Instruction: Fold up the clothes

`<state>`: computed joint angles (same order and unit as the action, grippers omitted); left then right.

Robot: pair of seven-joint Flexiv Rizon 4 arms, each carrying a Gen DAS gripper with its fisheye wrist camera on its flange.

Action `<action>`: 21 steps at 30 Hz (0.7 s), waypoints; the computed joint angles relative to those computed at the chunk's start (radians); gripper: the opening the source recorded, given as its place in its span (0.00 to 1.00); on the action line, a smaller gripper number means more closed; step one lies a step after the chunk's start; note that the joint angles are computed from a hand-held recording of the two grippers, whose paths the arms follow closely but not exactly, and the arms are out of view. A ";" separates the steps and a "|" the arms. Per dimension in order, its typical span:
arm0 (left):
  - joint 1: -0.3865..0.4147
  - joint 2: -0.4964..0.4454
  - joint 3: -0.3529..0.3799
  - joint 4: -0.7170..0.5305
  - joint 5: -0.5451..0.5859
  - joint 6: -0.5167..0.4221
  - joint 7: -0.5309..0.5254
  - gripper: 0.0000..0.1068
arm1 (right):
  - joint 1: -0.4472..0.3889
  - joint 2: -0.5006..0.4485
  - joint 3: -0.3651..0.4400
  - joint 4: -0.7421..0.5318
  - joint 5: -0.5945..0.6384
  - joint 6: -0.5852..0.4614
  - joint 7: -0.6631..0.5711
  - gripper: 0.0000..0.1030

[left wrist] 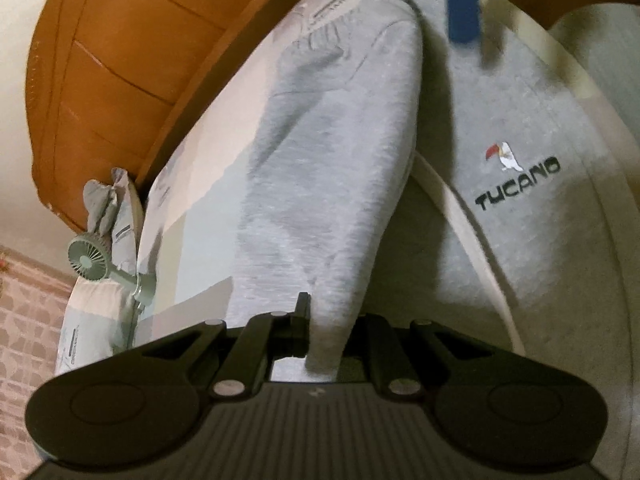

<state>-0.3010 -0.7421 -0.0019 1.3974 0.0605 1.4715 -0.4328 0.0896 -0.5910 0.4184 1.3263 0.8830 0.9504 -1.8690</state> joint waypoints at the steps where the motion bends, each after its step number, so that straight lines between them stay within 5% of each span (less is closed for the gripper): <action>1: 0.000 0.001 -0.001 0.003 -0.003 0.004 -0.006 0.07 | 0.014 -0.012 -0.004 0.000 0.017 0.044 0.019 0.81; 9: -0.002 -0.009 0.011 0.014 -0.004 0.061 -0.019 0.14 | 0.072 -0.070 -0.011 0.012 0.020 0.380 0.165 0.77; 14: -0.096 -0.033 0.191 0.040 0.053 0.213 -0.077 0.48 | 0.115 -0.080 -0.035 0.043 -0.088 0.470 0.267 0.69; 21: -0.218 -0.053 0.450 0.107 -0.055 0.259 -0.124 0.48 | 0.072 -0.098 0.040 0.069 -0.174 0.525 0.277 0.66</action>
